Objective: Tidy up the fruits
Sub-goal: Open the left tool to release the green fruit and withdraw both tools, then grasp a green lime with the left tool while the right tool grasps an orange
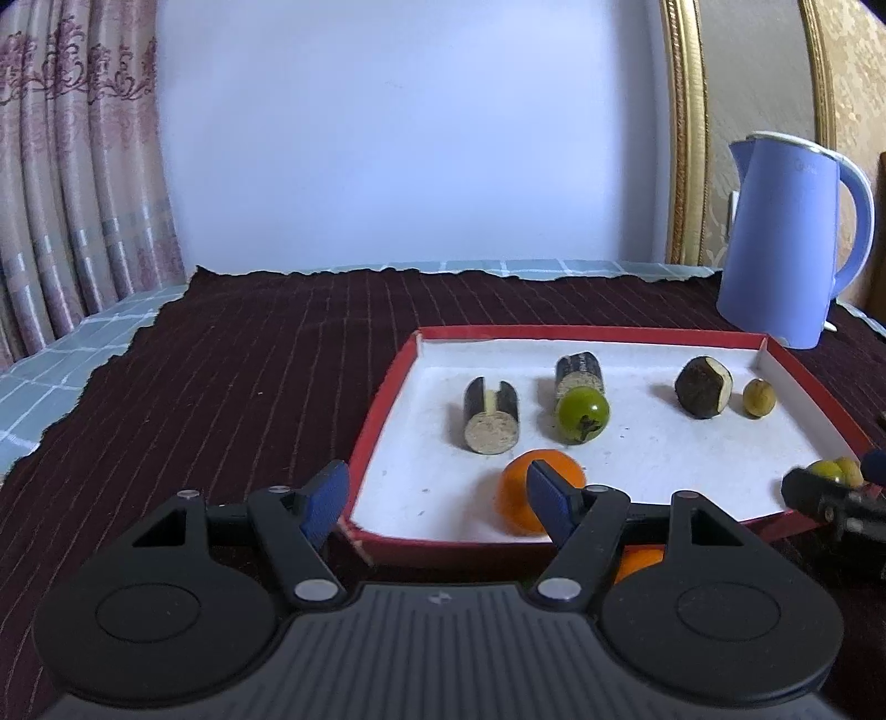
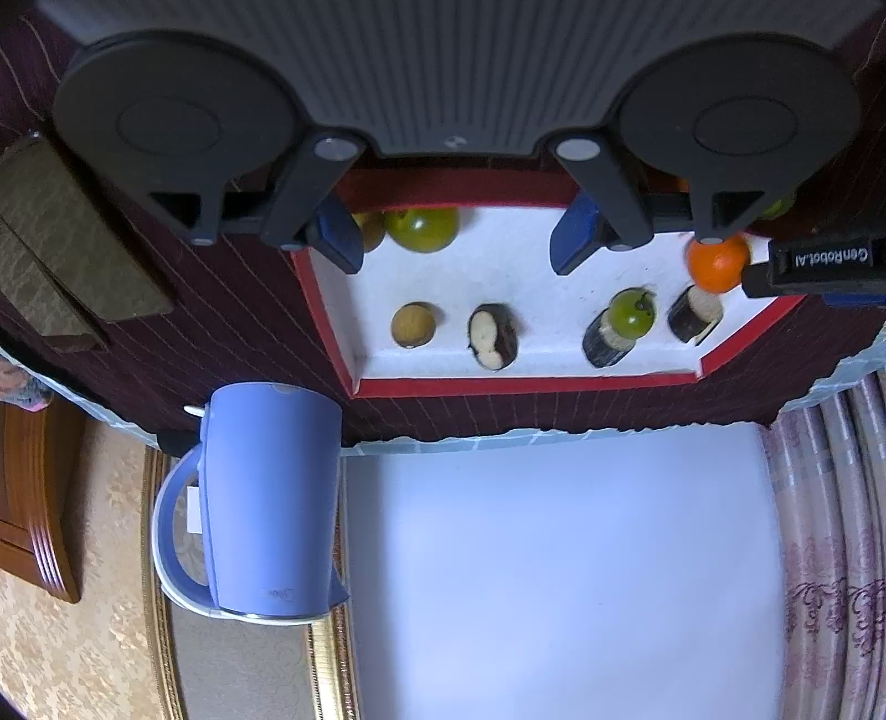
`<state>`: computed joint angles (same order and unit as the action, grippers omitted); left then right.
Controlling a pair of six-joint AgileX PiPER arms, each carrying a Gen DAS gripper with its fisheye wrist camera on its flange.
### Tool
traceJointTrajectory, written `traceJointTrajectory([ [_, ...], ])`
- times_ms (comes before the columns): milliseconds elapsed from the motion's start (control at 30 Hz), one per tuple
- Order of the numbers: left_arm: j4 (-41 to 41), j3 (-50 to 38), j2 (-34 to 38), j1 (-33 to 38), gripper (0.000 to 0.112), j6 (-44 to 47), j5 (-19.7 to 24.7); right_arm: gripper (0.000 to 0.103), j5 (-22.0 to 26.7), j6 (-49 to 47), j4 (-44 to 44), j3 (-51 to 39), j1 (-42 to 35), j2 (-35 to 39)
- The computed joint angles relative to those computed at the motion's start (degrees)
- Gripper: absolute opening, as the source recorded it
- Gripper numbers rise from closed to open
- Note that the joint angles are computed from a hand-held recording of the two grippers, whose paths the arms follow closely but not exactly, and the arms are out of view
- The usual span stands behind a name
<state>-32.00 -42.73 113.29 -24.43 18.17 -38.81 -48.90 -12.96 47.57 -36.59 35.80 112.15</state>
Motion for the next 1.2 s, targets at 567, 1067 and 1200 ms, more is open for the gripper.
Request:
traceJointTrajectory([
  [567,8.98,7.25,-1.36,6.59,0.074,-10.71,-4.50,0.077,10.29,-6.53,-7.18,-2.93,5.05,-0.52],
  [1067,18.70,8.28,-2.58,9.46,0.074,-16.31,-1.85,0.038,19.34,-14.79,-6.59,-9.54,4.59,1.90],
  [1200,35.11,9.98,-4.12,12.73,0.074,-26.17,-0.55,0.038,14.77,-12.52,-4.80,-5.67,5.66,0.26],
])
